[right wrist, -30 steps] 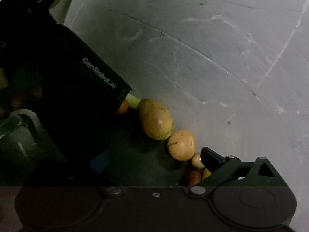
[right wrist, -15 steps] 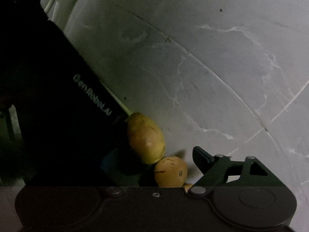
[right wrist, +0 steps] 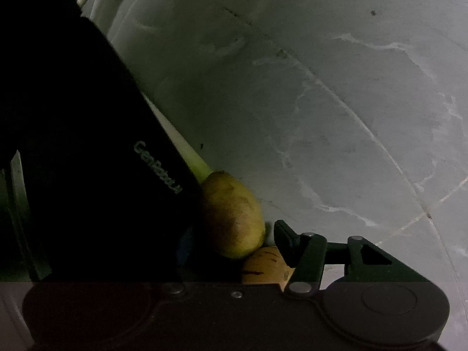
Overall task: Organize fruits
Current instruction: 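Reach the right tool to the yellow-green pear while the left tool approaches the orange tomato, then close the right tool on the pear while the left tool grasps the orange tomato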
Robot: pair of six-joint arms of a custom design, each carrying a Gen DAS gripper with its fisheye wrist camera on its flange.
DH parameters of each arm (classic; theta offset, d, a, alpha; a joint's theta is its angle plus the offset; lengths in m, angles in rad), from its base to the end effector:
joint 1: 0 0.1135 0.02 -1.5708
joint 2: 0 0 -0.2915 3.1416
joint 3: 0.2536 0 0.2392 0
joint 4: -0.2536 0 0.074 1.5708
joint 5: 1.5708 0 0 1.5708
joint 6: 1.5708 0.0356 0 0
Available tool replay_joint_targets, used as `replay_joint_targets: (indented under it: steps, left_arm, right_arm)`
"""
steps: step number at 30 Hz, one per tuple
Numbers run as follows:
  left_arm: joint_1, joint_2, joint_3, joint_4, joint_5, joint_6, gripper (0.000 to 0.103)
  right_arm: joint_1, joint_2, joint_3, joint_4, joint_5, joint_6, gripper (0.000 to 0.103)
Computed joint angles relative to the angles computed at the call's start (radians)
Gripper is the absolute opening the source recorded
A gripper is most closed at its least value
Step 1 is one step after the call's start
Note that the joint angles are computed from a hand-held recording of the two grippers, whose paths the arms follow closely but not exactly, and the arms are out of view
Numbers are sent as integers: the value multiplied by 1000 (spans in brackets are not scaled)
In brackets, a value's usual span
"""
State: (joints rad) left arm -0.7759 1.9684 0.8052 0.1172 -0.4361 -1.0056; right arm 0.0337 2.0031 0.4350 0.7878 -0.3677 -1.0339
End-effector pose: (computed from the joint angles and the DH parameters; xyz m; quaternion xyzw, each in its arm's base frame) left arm 0.2482 -0.2225 0.1015 -0.1638 0.9303 -0.0655 0.3217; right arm 0.2784 0.0222 0.0714 -0.5223 0.7453 -0.0335 0.4131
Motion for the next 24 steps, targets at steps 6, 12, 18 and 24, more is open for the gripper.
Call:
replay_joint_targets:
  steps: [6,12,18,24]
  left_arm:
    - [-5,60,66,-8,12,-13,57]
    - [-8,64,66,6,15,-28,47]
    - [-18,71,59,36,7,-48,33]
    - [-39,66,1,99,-18,-72,32]
  right_arm:
    - [13,11,36,-34,7,1,55]
    - [21,-7,26,-31,9,28,55]
    - [5,7,-18,47,-8,42,54]
    - [-29,-9,-104,135,-46,9,54]
